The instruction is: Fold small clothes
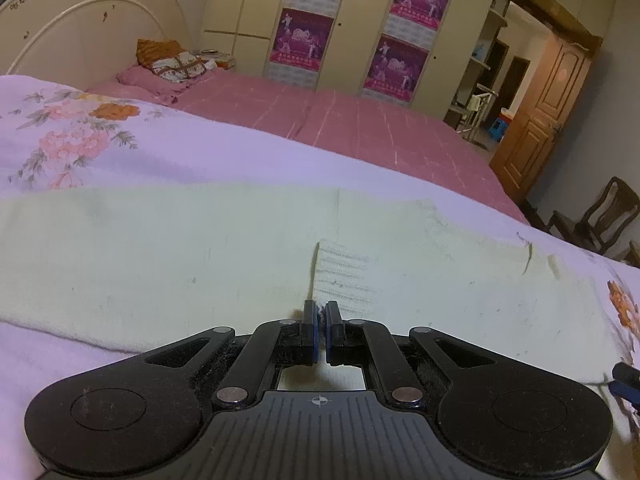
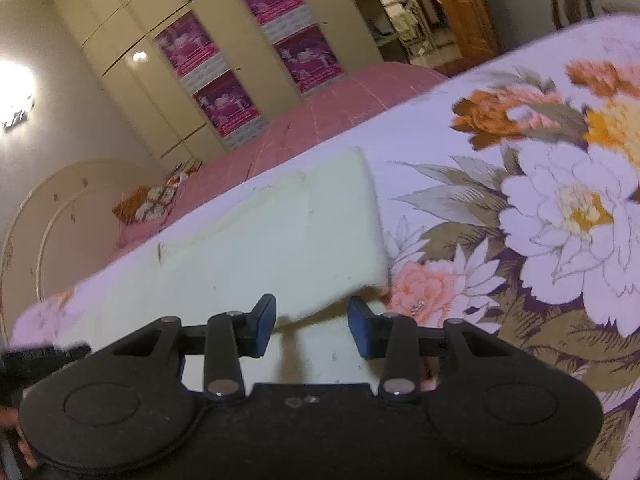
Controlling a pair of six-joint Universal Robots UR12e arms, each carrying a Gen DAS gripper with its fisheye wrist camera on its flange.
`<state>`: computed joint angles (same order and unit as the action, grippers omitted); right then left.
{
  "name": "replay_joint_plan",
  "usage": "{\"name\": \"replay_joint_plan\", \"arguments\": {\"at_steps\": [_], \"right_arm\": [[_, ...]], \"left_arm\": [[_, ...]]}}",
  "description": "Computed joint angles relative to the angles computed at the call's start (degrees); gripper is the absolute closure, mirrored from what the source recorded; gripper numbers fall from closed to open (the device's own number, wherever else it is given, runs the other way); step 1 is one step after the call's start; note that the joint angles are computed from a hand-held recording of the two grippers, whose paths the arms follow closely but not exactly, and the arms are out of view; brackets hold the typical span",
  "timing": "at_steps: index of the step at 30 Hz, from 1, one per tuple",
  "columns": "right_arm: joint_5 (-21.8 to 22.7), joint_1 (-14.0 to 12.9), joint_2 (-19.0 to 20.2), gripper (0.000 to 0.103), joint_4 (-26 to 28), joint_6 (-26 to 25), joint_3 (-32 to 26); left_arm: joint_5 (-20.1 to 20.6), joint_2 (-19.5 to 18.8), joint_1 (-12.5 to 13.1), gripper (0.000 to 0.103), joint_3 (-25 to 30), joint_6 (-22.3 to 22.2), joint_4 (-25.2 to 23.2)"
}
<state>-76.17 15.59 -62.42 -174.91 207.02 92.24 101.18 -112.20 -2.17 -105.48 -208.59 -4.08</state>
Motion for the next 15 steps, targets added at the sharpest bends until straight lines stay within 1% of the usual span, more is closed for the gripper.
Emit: {"name": "replay_joint_plan", "arguments": {"at_steps": [2,3,4,5,7,8,9,11,12,13,14,15], "right_arm": [[0.38,-0.26,0.42,0.07,-0.46,1.97,-0.27],[0.17,-0.24,0.56,0.082,0.0,1.81,-0.52],[0.63,-0.31,0.69,0.099,0.94,1.13,-0.88],[0.49,-0.3,0.71,0.099,1.41,0.65,-1.01],[-0.47,-0.09,0.64,0.099,0.14,-0.38,-0.79],[-0.75,-0.01,0.6,0.099,-0.37,-0.72,-0.7],[-0.75,-0.01,0.6,0.099,-0.55,-0.89,-0.63],[-1.49,0.19,0.75,0.099,1.64,-1.62,-1.09],[-1.79,0.29,0.9,0.101,3.26,-1.94,-1.45],[-1.98,0.34,0.91,0.101,3.21,-2.23,-1.46],[-2.35,0.48,0.77,0.1,4.04,-2.84,-1.65],[-2.65,0.63,0.56,0.095,4.78,-3.49,-1.81]], "left_arm": [[-0.01,-0.05,0.02,0.1,-0.21,-0.65,0.46],[0.02,-0.07,0.03,0.1,-0.25,-0.89,0.61],[0.35,-0.1,-0.12,0.1,-0.31,-0.96,0.96],[0.93,-0.19,-0.26,0.1,-0.32,-0.72,1.76],[1.76,-0.42,-0.42,0.1,-0.18,0.5,3.02],[2.01,-0.51,-0.47,0.1,0.07,1.02,2.51],[2.07,-0.61,-0.45,0.1,0.43,0.98,0.99],[1.74,-0.78,-0.4,0.1,0.86,1.11,-1.4],[2.25,-0.85,-0.58,0.099,0.93,2.09,-1.38],[3.05,-0.76,-0.86,0.099,1.15,2.72,-2.01],[4.09,-0.62,-1.18,0.091,1.41,2.97,-2.84],[6.11,-0.39,-1.73,0.078,1.72,2.84,-4.01]]}}
